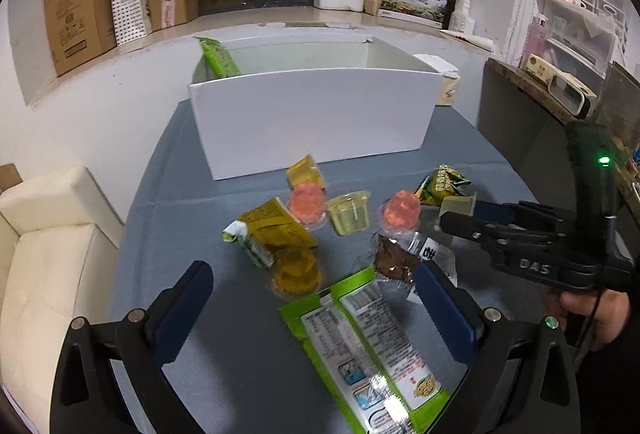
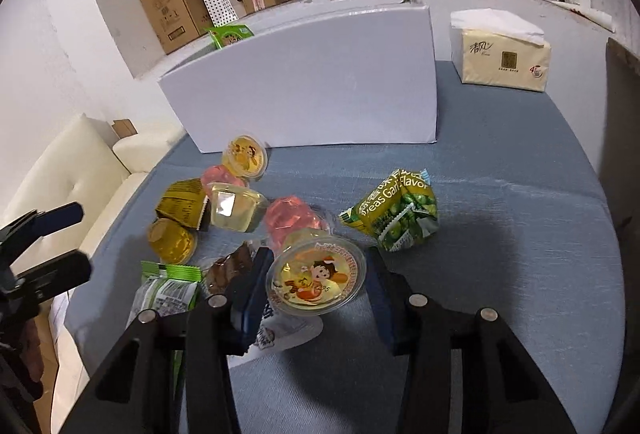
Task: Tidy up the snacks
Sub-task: 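Grasp a cartoon-lid jelly cup with the right gripper while the left grasps a clear jelly cup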
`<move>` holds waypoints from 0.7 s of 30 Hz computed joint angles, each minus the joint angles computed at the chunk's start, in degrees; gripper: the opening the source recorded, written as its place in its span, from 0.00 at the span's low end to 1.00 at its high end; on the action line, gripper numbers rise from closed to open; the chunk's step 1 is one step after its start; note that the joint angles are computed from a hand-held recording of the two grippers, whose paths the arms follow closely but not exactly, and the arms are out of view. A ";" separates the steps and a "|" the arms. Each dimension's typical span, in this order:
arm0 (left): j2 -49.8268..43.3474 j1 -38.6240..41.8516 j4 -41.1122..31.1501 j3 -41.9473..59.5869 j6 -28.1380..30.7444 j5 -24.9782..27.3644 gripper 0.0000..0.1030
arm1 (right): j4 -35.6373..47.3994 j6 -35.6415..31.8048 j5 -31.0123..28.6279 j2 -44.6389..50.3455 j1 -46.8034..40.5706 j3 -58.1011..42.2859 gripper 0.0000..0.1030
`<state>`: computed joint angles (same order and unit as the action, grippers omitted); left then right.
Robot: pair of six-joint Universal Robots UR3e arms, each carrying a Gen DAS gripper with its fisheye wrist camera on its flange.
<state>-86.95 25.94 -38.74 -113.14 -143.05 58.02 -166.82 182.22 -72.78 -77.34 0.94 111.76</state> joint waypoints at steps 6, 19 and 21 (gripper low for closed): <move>-8.34 -6.03 3.81 7.16 -5.97 3.08 1.00 | 0.17 0.36 1.86 -7.06 -2.66 4.61 0.48; -26.30 -18.56 11.87 19.66 -12.67 15.45 1.00 | 2.96 -0.98 7.42 -25.17 -9.93 17.65 0.48; -27.24 -18.87 13.37 19.49 -13.15 15.34 1.00 | 3.54 -1.57 8.09 -26.73 -10.89 18.85 0.48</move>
